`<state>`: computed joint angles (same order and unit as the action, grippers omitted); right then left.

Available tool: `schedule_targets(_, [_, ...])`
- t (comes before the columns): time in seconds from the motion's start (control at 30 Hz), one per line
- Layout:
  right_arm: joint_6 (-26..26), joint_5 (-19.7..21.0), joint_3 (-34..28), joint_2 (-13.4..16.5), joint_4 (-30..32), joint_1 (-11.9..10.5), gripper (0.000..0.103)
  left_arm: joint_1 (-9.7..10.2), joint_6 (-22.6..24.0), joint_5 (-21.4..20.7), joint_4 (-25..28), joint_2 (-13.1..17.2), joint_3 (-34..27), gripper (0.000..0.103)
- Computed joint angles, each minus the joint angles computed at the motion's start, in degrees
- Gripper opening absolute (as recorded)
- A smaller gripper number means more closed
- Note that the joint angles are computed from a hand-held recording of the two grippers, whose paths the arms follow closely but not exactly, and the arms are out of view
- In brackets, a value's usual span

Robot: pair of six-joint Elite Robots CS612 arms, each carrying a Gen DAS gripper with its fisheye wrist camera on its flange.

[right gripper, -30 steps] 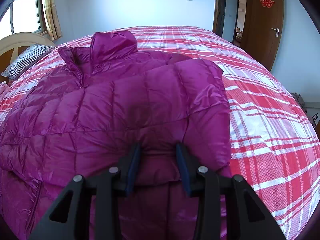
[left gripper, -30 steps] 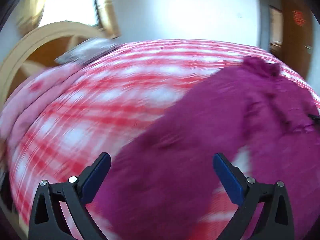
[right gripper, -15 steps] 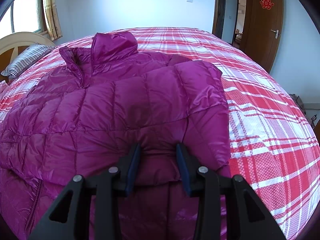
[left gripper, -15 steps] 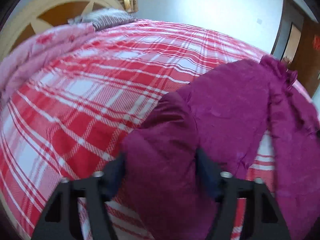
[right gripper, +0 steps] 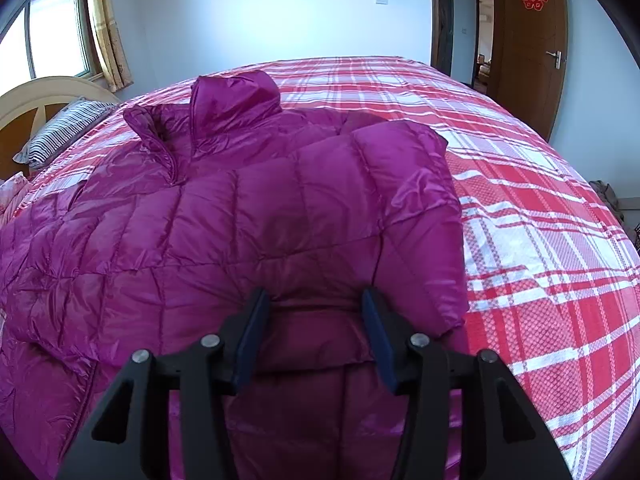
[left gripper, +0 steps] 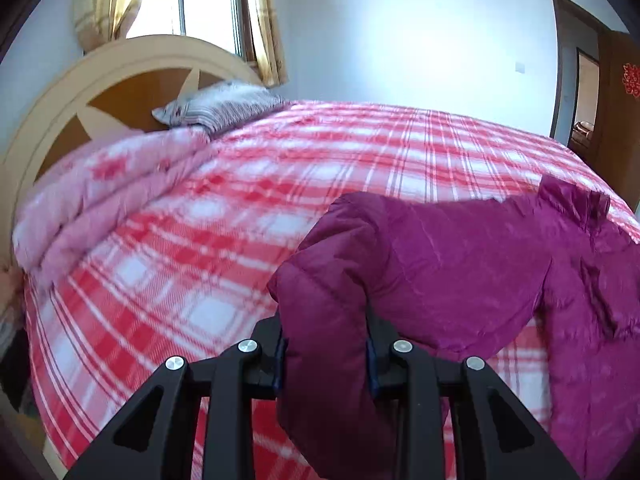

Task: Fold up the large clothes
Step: 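Reach the left gripper to the other sleeve cuff and close on it, then lift the sleeve with the left gripper, fold it across the body, release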

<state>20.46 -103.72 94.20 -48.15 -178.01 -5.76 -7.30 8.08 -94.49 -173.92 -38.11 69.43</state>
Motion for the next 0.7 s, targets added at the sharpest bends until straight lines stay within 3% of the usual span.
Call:
schedule_targets(0.2, [0.05, 0.60, 0.20, -0.01, -0.58, -0.09, 0.055, -1.22, 2.36, 0.17, -5.01, -0.89, -0.11, 0.029])
schedule_targets(0.7, [0.16, 0.62, 0.24, 0.00, -0.74, -0.07, 0.056, -3.44, 3.50, -10.06, -9.91, -5.91, 3.73, 0.028])
